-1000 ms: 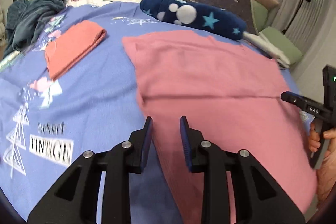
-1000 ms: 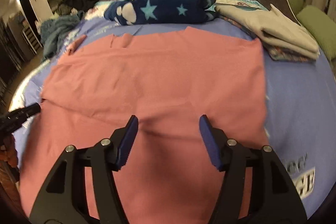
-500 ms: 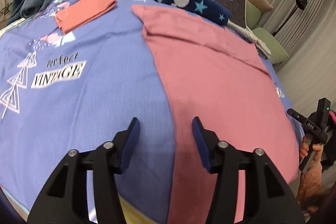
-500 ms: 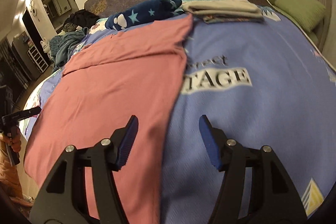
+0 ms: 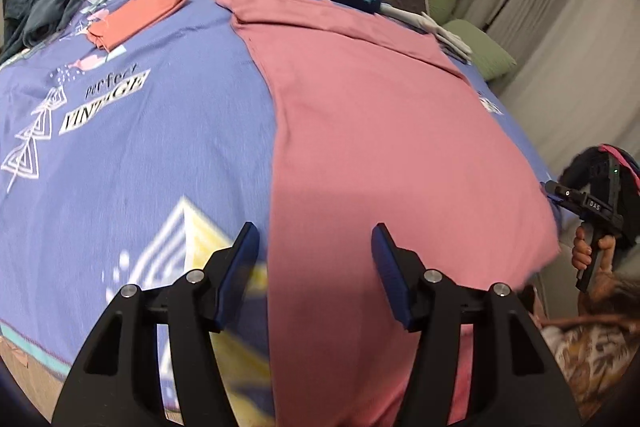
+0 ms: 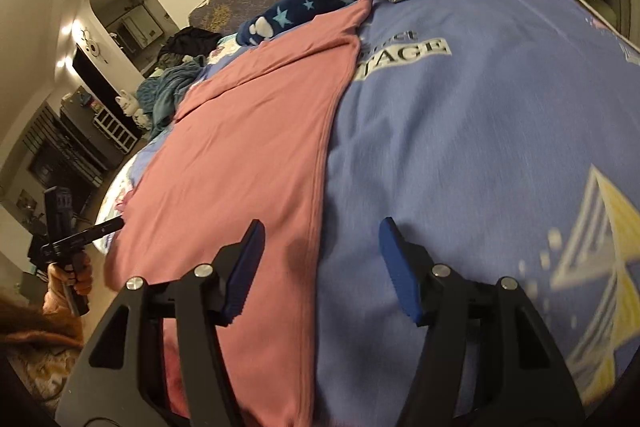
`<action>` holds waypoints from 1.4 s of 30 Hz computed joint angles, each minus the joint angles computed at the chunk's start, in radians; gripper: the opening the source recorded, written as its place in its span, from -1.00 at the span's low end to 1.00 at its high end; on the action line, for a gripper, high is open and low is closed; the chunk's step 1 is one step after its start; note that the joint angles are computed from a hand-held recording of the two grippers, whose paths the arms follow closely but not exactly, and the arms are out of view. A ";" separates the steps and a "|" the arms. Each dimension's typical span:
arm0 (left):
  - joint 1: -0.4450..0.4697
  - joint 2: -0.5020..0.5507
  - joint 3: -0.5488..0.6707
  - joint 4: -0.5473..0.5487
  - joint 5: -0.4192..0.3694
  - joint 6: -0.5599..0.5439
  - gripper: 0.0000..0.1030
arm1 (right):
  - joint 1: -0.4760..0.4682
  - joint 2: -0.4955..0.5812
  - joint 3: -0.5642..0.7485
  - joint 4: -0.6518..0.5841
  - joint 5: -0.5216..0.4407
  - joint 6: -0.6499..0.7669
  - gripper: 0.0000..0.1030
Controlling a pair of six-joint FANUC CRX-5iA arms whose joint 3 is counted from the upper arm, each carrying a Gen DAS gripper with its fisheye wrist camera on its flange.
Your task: Fold small clothes
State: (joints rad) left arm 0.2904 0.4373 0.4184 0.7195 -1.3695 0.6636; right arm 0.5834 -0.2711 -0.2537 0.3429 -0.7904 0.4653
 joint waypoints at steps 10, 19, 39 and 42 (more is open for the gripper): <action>0.039 0.116 0.066 0.156 -0.174 -0.069 0.14 | -0.001 -0.113 -0.030 -0.315 0.075 0.235 0.21; 0.057 0.205 0.108 0.278 -0.317 0.015 0.13 | -0.047 -0.129 0.008 -0.512 0.014 0.333 -0.07; 0.018 0.079 -0.085 0.670 -0.181 -0.073 -0.96 | -0.043 -0.096 0.090 -0.412 0.319 0.313 -0.89; 0.021 0.053 -0.105 0.663 -0.158 -0.057 -0.97 | -0.044 -0.093 0.076 -0.370 0.342 0.253 -0.89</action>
State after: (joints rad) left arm 0.3109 0.4908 0.3135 1.3825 -1.5276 0.6068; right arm 0.5399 -0.3643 -0.1780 -0.0271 -0.4487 0.7181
